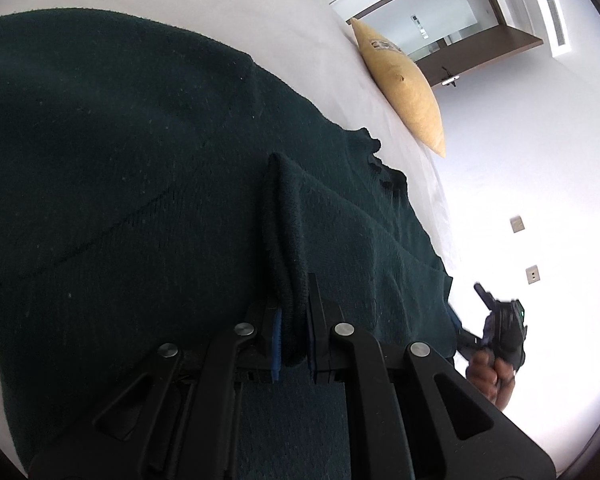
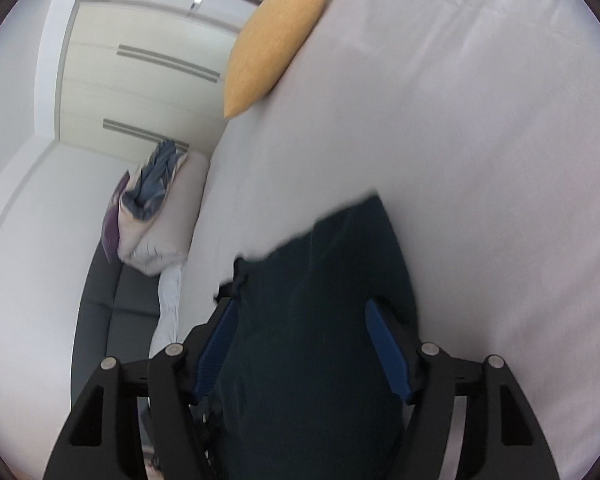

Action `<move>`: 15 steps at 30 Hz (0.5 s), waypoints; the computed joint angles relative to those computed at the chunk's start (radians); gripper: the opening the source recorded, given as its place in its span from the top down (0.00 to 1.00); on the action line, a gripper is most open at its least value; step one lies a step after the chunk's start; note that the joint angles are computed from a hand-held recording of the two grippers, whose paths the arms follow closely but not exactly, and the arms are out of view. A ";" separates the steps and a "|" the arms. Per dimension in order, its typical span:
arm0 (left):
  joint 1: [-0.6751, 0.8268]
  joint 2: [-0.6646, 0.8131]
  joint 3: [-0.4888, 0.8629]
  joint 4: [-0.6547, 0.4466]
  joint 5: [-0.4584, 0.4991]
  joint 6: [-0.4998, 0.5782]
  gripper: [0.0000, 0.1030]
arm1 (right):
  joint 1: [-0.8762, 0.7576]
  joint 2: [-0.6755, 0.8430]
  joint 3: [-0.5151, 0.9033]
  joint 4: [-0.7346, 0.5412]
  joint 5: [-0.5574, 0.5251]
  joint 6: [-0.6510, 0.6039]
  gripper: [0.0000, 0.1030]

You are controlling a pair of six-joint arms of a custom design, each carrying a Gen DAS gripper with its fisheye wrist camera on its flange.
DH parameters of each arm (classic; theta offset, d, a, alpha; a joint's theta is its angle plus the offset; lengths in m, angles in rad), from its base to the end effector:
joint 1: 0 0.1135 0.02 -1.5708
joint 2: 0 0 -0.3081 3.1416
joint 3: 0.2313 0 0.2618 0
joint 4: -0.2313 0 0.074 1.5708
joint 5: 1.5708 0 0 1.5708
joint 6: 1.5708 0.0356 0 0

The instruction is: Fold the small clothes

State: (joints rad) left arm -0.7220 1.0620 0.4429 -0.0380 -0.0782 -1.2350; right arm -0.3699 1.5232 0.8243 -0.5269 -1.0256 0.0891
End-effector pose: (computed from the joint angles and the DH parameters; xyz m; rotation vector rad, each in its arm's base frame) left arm 0.1512 -0.1294 0.2167 -0.6563 2.3197 -0.9303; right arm 0.2630 -0.0693 0.2162 0.3140 2.3703 1.2686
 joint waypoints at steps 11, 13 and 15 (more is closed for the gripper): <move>0.104 -0.023 -0.047 0.080 0.122 0.000 0.92 | -0.121 -0.160 -0.119 -0.304 0.025 -0.359 0.40; 0.105 -0.069 -0.041 0.027 0.114 -0.012 0.91 | -0.146 -0.234 -0.108 -0.364 0.067 -0.343 0.41; 0.089 -0.138 -0.026 -0.066 0.078 -0.023 0.91 | -0.214 -0.314 -0.107 -0.455 0.042 -0.373 0.36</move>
State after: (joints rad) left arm -0.6326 0.9235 0.4169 -0.1042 -0.0004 -1.2582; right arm -0.5835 1.2095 0.7170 -0.9820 -0.9838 -0.2842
